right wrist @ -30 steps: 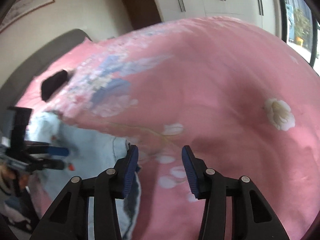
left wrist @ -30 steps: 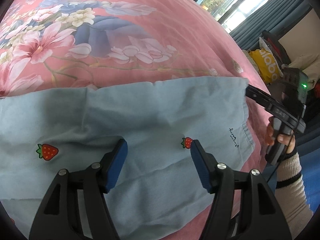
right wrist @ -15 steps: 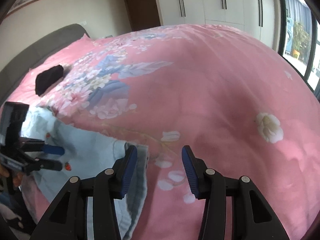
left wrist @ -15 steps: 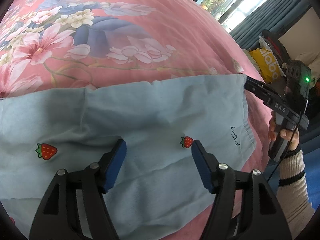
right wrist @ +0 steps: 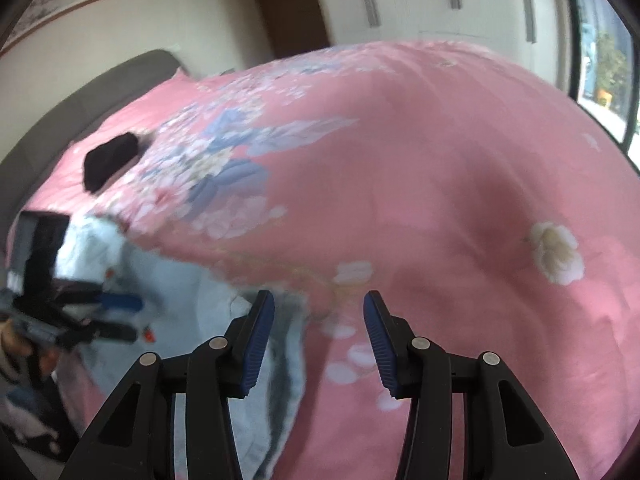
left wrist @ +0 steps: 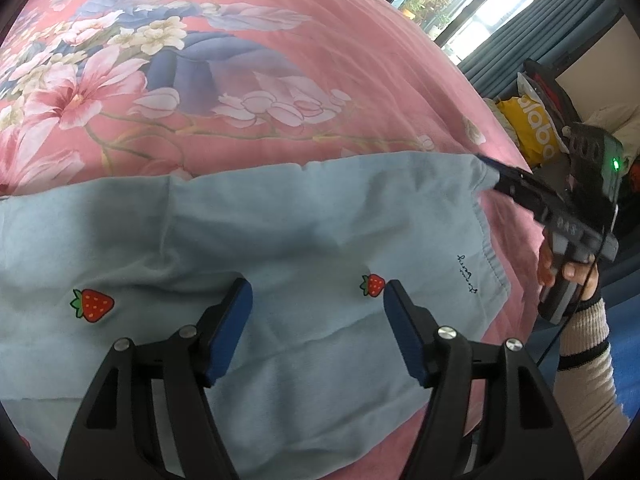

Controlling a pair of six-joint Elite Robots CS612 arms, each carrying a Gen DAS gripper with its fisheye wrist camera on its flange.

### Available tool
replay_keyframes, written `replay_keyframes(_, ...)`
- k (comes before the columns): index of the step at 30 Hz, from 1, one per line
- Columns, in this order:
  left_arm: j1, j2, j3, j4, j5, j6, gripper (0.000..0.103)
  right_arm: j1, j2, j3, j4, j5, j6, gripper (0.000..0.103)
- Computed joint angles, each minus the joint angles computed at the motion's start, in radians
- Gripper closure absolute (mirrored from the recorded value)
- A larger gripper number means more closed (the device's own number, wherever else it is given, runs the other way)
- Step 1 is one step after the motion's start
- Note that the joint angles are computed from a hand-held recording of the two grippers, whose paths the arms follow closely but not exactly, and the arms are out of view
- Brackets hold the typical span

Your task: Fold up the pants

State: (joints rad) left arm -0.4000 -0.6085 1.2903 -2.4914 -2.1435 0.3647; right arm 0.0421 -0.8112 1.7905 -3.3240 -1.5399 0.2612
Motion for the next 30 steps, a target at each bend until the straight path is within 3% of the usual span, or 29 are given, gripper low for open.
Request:
replay_keyframes(3,-0.001,-0.001,0.002,-0.003,0.001,0.001,0.035,0.009,-0.005,0.0,0.027,0.013,-0.052,0.055)
replay_keyframes(6,-0.001,-0.003,0.005,-0.006,0.004,0.001,0.034,0.003,0.001,-0.015,0.065,0.0,-0.029,0.055)
replay_keyframes(12,0.002,0.002,-0.007,0.014,-0.007,-0.001,0.034,-0.043,0.036,-0.053,0.107,0.193,0.02,0.055)
replay_keyframes(13,0.003,0.002,-0.009,0.019,-0.009,-0.002,0.034,-0.042,0.04,-0.055,0.087,0.207,0.018,0.069)
replay_keyframes(14,0.003,0.001,-0.009,0.024,-0.01,-0.003,0.034,-0.036,0.039,-0.055,0.078,0.199,0.006,0.082)
replay_keyframes(15,0.004,0.0,-0.01,0.031,-0.007,-0.003,0.034,-0.028,0.037,-0.054,0.074,0.177,-0.002,0.089)
replay_keyframes(17,0.006,-0.006,-0.007,0.035,-0.008,-0.009,0.034,-0.009,0.025,-0.047,0.064,0.102,-0.022,0.095)
replay_keyframes(19,0.007,-0.01,-0.003,0.034,-0.016,-0.003,0.034,-0.007,0.016,-0.027,0.003,0.078,-0.007,0.098)
replay_keyframes(21,0.004,-0.011,0.002,0.024,-0.009,0.002,0.034,-0.005,0.014,-0.023,-0.01,0.031,0.011,0.099)
replay_keyframes(23,-0.001,-0.006,-0.003,0.031,0.001,0.001,0.029,-0.003,0.022,-0.053,0.096,-0.009,0.028,0.099)
replay_keyframes(26,-0.009,-0.007,0.004,0.02,0.034,0.009,0.027,-0.007,0.043,-0.095,0.219,0.004,0.084,0.099)
replay_keyframes(29,-0.006,-0.019,0.018,0.023,0.036,0.036,0.027,-0.002,0.024,-0.058,0.101,-0.036,0.143,0.094)
replay_keyframes(30,-0.002,-0.022,0.019,0.03,0.026,0.038,0.027,0.002,0.014,-0.047,0.083,-0.063,0.168,0.083)
